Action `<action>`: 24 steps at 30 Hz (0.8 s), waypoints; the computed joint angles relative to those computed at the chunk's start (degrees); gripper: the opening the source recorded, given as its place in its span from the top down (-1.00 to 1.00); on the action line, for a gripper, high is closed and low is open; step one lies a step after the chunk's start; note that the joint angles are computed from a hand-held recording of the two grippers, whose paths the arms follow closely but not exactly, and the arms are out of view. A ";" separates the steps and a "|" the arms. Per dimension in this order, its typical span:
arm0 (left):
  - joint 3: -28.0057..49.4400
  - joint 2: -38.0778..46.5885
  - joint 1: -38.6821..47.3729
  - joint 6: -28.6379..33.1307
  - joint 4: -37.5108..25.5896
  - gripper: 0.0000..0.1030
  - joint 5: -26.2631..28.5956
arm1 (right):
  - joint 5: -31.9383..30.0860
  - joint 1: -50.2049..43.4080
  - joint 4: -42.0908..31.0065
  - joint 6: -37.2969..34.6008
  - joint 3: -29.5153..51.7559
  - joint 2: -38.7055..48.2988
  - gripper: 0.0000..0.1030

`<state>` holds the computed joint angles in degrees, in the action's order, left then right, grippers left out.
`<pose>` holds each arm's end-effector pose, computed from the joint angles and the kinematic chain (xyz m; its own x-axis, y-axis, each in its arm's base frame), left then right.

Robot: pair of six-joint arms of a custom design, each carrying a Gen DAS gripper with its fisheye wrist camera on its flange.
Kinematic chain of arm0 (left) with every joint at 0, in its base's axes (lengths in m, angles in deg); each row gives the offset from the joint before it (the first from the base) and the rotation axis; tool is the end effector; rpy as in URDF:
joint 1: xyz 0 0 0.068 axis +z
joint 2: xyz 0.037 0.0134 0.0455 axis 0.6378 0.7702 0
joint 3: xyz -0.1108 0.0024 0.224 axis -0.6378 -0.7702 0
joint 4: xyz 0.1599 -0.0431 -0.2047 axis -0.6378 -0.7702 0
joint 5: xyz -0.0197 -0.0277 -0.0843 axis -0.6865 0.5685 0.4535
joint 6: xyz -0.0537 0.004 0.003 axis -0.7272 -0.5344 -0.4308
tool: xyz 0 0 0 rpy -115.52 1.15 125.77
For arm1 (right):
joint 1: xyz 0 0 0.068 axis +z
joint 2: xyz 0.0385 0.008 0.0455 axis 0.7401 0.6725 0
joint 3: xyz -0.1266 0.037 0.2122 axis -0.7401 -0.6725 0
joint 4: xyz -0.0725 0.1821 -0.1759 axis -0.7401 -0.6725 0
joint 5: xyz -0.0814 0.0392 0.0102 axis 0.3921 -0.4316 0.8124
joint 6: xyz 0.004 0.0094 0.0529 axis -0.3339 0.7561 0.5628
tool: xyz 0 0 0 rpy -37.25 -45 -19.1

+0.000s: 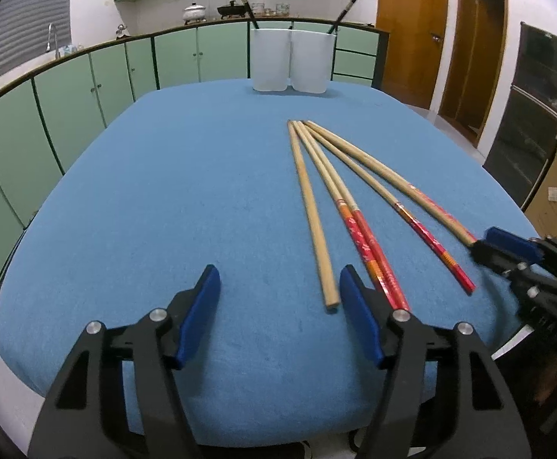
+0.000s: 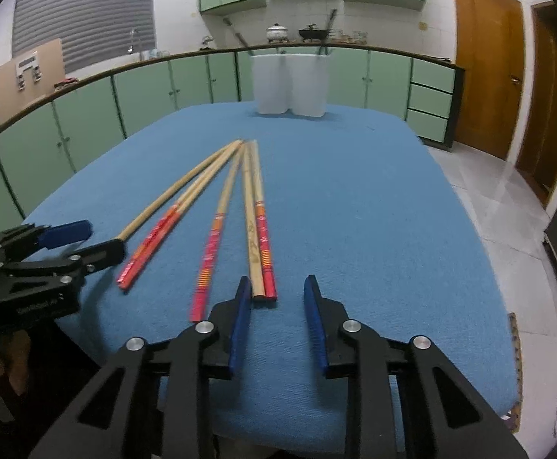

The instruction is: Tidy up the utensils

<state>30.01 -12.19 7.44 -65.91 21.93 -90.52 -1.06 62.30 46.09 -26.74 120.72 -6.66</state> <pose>0.1788 -0.0919 0.1799 -0.6764 -0.1567 -0.7197 -0.2063 0.9783 -0.0192 0.2055 0.0636 0.1996 -0.5988 -0.2624 -0.7567 -0.5091 0.8541 0.1067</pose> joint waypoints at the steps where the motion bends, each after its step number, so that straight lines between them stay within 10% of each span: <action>1: -0.21 -0.39 0.10 -0.28 -0.14 -0.23 0.16 | -1.19 -1.27 -0.67 -0.19 0.19 -0.28 0.38; 24: -1.55 -0.43 0.01 0.19 2.19 -0.16 -0.54 | 4.37 4.87 7.22 -2.12 -1.73 2.84 0.35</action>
<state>28.46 -12.62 7.45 -65.73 24.13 -91.06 3.31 67.17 53.31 -28.85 118.99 -3.82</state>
